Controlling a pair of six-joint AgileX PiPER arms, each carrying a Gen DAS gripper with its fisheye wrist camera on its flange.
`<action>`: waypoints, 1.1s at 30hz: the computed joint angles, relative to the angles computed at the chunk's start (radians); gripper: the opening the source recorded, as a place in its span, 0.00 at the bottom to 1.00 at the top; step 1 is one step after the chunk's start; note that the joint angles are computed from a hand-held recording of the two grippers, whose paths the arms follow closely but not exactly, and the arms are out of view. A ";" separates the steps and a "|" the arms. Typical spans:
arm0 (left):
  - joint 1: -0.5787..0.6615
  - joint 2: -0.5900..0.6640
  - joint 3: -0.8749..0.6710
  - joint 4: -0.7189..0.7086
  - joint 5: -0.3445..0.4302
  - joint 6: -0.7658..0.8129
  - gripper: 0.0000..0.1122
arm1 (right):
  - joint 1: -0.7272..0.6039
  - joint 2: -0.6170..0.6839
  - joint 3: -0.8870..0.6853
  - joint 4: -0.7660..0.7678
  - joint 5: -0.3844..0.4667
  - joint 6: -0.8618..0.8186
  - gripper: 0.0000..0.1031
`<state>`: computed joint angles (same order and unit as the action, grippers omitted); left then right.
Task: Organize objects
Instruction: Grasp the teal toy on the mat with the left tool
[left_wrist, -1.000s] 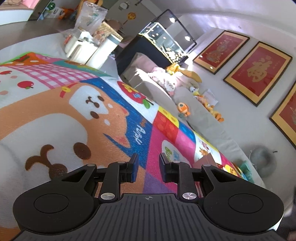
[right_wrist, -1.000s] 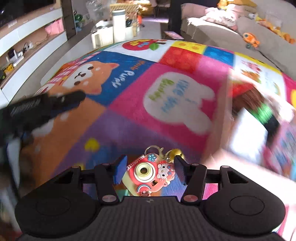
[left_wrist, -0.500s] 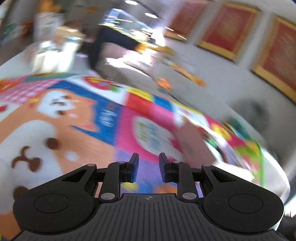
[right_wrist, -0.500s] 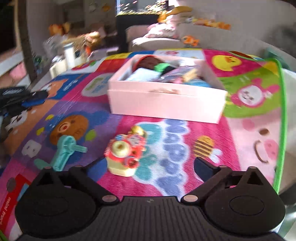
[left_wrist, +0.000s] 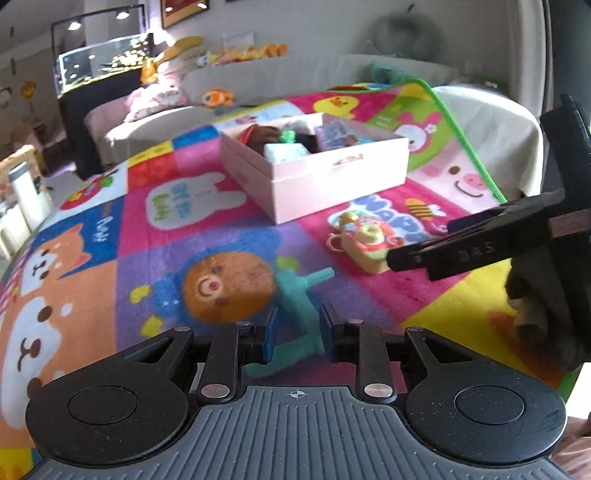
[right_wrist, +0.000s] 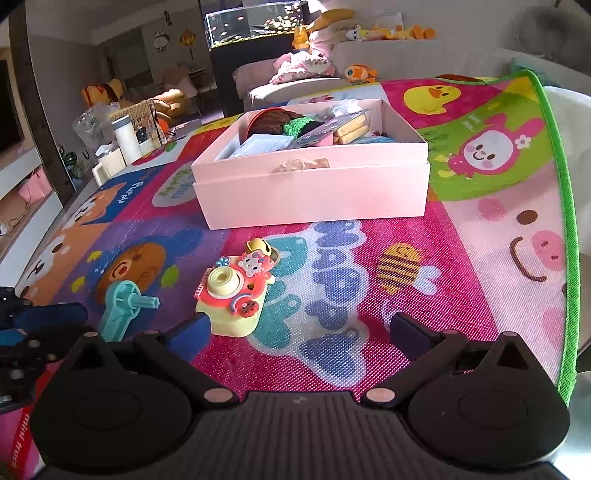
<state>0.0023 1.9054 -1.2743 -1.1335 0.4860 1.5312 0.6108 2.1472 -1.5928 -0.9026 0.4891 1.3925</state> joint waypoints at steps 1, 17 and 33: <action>0.004 0.005 -0.011 0.023 0.000 -0.028 0.26 | 0.001 0.002 -0.004 0.003 0.005 -0.007 1.00; 0.046 0.069 -0.160 0.160 0.201 -0.238 0.25 | 0.031 0.063 -0.132 0.108 0.144 -0.204 1.00; 0.065 0.054 -0.141 0.314 -0.056 -0.349 0.25 | 0.028 0.057 -0.118 0.100 0.130 -0.189 1.00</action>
<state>0.0672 1.9599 -1.4152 -0.8195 0.4300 1.1824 0.6388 2.2039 -1.7110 -0.8022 0.6186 1.2038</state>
